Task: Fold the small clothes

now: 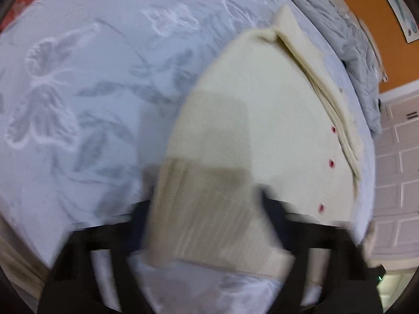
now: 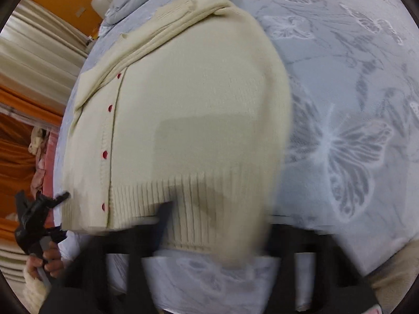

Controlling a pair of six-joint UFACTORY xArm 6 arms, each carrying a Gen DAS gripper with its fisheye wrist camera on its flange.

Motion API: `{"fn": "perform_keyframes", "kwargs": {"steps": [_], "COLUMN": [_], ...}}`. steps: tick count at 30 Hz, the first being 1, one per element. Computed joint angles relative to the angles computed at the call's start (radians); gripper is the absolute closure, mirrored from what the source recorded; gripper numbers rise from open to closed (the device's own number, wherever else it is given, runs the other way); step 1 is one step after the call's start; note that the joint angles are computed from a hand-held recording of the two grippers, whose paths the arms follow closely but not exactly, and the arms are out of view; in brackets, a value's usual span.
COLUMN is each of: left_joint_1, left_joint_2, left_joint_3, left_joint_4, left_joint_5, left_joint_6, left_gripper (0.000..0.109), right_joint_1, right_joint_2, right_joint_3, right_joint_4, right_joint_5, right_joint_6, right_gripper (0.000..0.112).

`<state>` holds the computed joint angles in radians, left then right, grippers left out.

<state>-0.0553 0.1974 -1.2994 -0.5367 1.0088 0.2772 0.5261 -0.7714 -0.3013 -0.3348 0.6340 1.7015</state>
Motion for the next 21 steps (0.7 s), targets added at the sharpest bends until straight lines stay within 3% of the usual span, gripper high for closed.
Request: {"fn": "perform_keyframes", "kwargs": {"steps": [1, 2, 6, 11, 15, 19, 21], "left_joint_1": [0.001, 0.006, 0.043, 0.094, 0.16, 0.26, 0.322], "left_joint_2": [0.008, 0.011, -0.048, -0.15, -0.265, -0.404, -0.452], "left_joint_3": [-0.017, -0.027, -0.008, 0.021, 0.112, 0.229, 0.248], "left_joint_4": [0.003, -0.001, -0.051, -0.089, -0.07, -0.007, 0.024], "left_joint_5": [0.03, 0.052, 0.086, 0.188, 0.281, 0.386, 0.468], "left_joint_6": [-0.003, -0.005, 0.019, 0.103, 0.164, 0.253, 0.298], "left_gripper": [0.094, 0.099, 0.1, 0.1, 0.1, 0.1, 0.1], "right_joint_1": [-0.001, 0.0, 0.094, 0.214, 0.413, 0.757, 0.894], "right_joint_2": [-0.02, -0.049, -0.161, -0.278, -0.308, -0.279, -0.249], "right_joint_3": [0.011, 0.017, -0.036, -0.081, -0.112, -0.167, -0.19], "right_joint_4": [-0.006, -0.041, -0.188, -0.243, -0.262, -0.26, -0.228], "right_joint_5": [-0.017, -0.018, 0.136, 0.325, 0.481, 0.677, 0.703], "right_joint_6": [0.018, 0.058, 0.164, 0.204, 0.307, 0.499, 0.588], "right_gripper": [0.1, 0.101, 0.104, 0.105, 0.105, 0.105, 0.105]}}
